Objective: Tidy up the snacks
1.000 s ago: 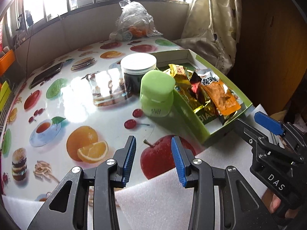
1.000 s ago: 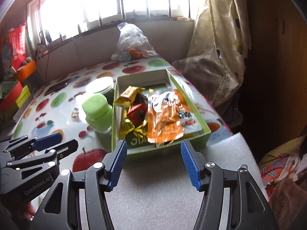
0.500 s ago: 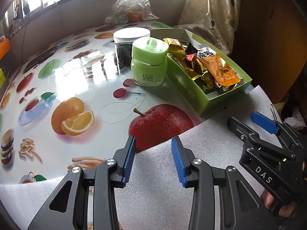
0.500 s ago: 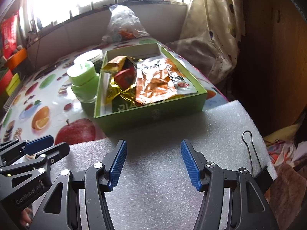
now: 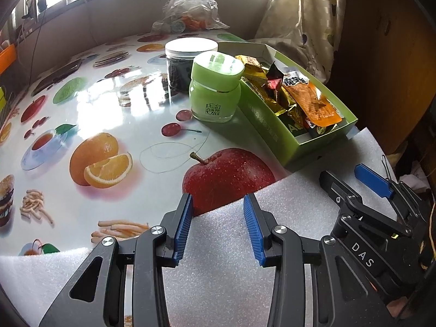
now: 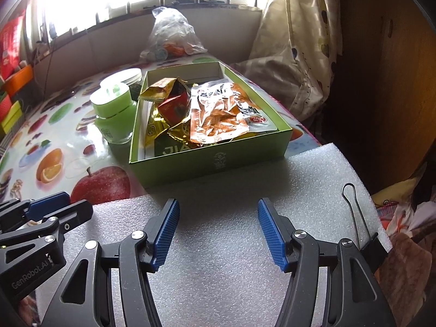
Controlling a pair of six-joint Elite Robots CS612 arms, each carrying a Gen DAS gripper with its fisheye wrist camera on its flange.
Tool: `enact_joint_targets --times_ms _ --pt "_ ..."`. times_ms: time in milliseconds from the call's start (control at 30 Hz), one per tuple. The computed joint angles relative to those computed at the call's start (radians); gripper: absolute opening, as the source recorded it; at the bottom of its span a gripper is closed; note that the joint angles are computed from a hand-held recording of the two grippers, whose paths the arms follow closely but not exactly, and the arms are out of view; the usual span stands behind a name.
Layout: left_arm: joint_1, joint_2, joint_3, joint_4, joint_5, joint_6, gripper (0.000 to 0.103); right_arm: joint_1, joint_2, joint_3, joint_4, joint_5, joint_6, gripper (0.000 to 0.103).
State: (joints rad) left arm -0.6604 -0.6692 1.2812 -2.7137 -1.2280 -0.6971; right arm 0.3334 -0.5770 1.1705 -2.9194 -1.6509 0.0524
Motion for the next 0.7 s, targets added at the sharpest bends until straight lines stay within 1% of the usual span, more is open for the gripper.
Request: enact_joint_targets --times_ms 700 --pt "0.004 -0.002 0.005 -0.009 -0.008 -0.012 0.04 0.0 -0.001 0.004 -0.009 -0.003 0.004 0.06"
